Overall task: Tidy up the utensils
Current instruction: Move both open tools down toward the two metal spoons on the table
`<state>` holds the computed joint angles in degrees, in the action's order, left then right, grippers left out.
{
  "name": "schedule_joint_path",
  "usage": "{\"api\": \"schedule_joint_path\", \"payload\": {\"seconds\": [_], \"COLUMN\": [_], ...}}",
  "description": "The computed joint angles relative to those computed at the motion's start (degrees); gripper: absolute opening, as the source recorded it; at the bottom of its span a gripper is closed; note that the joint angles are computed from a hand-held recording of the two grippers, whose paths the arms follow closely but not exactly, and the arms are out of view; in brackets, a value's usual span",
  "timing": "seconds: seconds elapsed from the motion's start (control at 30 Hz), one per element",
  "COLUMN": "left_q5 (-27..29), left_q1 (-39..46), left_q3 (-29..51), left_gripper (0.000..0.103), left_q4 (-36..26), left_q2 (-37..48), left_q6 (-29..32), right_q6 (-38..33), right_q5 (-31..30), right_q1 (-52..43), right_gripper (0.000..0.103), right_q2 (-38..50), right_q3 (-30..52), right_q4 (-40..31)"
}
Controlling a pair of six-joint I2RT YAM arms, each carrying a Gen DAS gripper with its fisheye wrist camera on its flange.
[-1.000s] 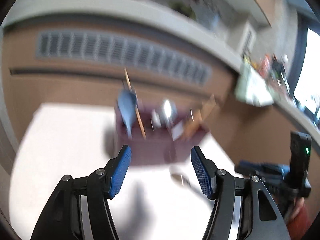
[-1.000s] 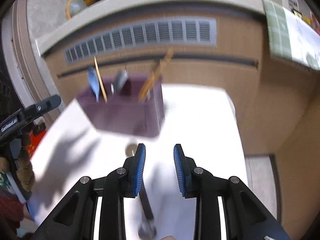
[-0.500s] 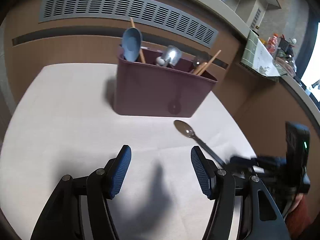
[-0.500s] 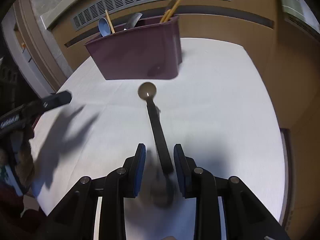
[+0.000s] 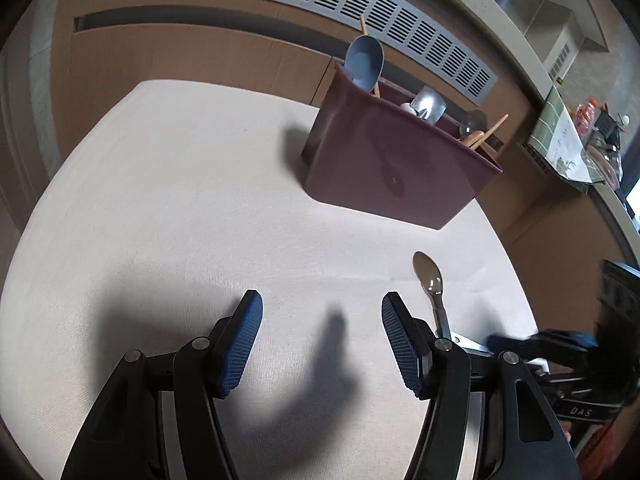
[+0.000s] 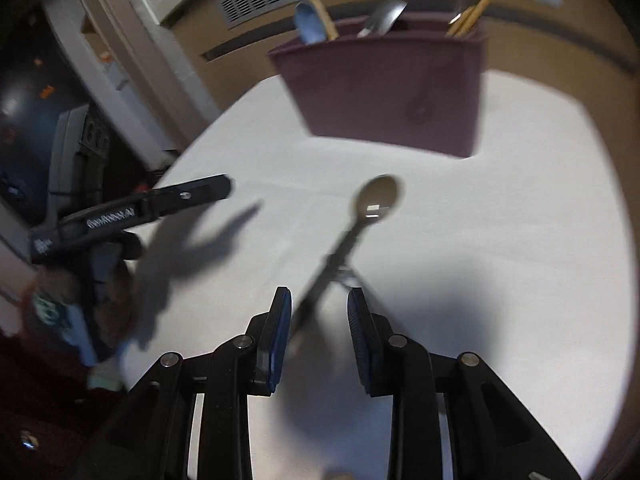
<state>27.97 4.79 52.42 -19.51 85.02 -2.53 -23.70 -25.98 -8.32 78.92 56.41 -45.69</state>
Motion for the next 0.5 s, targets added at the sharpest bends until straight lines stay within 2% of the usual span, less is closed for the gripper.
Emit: {"api": "schedule_joint_path", "payload": {"seconds": [0.07, 0.23, 0.3, 0.37, 0.43, 0.5], "left_q5": [0.20, -0.14, -0.49, -1.09, -1.54, -2.19], "left_q1": [-0.65, -3.41, -4.49, -5.38, -5.73, -5.70], "left_q3": [-0.13, -0.17, 0.17, 0.32, -0.01, -0.32], "left_gripper": [0.063, 0.063, 0.063, 0.063, 0.063, 0.063], "left_q4": [-0.15, -0.03, -0.16, -0.85, -1.36, -1.68], "left_q2": [0.24, 0.41, 0.55, 0.08, -0.98, -1.80], "left_q6": [0.25, 0.02, -0.17, -0.07, 0.40, 0.75], "right_q6": [-0.88, -5.77, -9.45, -9.10, -7.88, -6.05], "right_q5": [3.63, 7.44, 9.15, 11.54, 8.92, 0.43], "right_q1": [-2.08, -8.84, -8.79, -7.44, -9.78, -14.03], "right_gripper": [0.028, 0.028, 0.028, 0.028, 0.028, 0.030], "right_q2": [-5.64, -17.35, -20.72, -20.51, -16.79, -10.85], "right_q3": [-2.75, -9.33, -11.44, -12.46, -10.54, -7.43], "right_q4": [0.78, -2.12, -3.41, -2.97, -4.01, -7.56]}}
